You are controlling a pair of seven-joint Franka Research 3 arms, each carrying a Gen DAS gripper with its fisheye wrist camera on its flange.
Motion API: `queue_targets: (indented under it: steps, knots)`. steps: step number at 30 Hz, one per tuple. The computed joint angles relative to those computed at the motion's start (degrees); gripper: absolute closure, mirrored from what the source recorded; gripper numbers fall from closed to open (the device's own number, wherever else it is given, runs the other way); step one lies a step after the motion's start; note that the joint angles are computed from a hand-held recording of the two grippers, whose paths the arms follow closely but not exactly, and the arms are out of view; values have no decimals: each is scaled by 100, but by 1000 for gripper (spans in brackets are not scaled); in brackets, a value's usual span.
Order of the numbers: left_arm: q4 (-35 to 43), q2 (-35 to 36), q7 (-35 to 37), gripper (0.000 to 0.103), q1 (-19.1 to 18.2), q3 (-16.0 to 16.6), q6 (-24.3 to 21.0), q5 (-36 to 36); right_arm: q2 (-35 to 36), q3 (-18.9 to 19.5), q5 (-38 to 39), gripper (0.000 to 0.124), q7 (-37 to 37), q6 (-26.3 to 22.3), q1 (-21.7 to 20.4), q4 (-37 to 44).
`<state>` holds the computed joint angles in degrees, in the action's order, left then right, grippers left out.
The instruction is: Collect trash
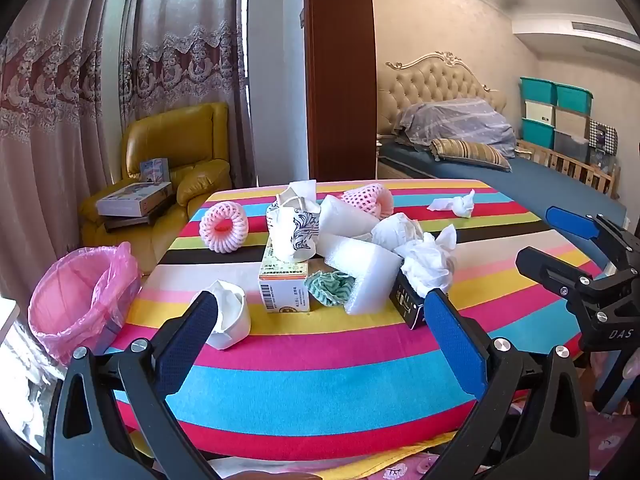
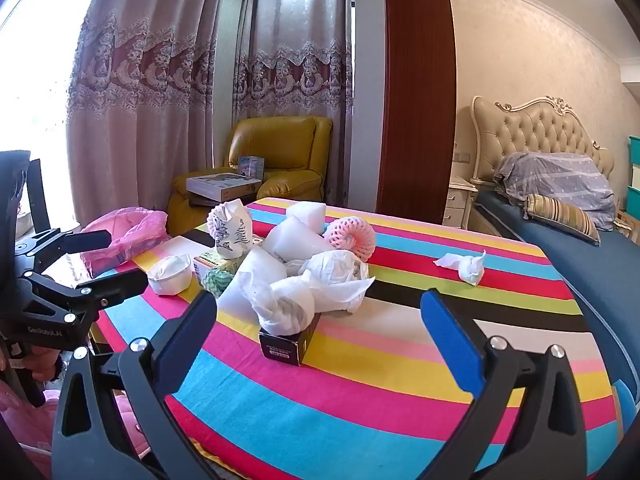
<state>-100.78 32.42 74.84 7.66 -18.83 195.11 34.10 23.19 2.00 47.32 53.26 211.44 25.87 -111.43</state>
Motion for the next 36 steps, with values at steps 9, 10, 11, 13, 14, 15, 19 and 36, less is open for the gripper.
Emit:
queue_targets:
  steps: [9, 10, 11, 13, 14, 15, 19, 36]
  knots:
    - [3, 0, -9, 6, 17, -19, -18, 19, -9, 12, -18, 25, 36, -19, -24, -18]
    - [3, 0, -7, 6, 17, -19, -18, 17, -12, 10, -20, 25, 42, -18, -20, -23]
    - [0, -3, -9, 6, 5, -5, -11, 5, -15, 7, -17, 25, 45, -16, -14, -27]
    - [-6, -8, -14, 6, -6, 7, -8, -6, -18, 0, 0, 25, 41, -10, 2, -31]
    - [-10, -11, -16, 6, -9, 12, -7, -10, -19, -3, 15, 25, 32, -7, 12, -31]
    - [2, 0, -10, 6, 25, -30, -27, 18, -23, 6, -17, 25, 56, -13, -9, -40]
    - [1, 0, -4, 6, 37, -45, -35, 16, -34, 6, -54, 25, 96, -18, -24, -63]
    - [-2, 6, 28, 6, 92, -119, -74, -3, -26, -2, -142, 25, 299, -40, -53, -87]
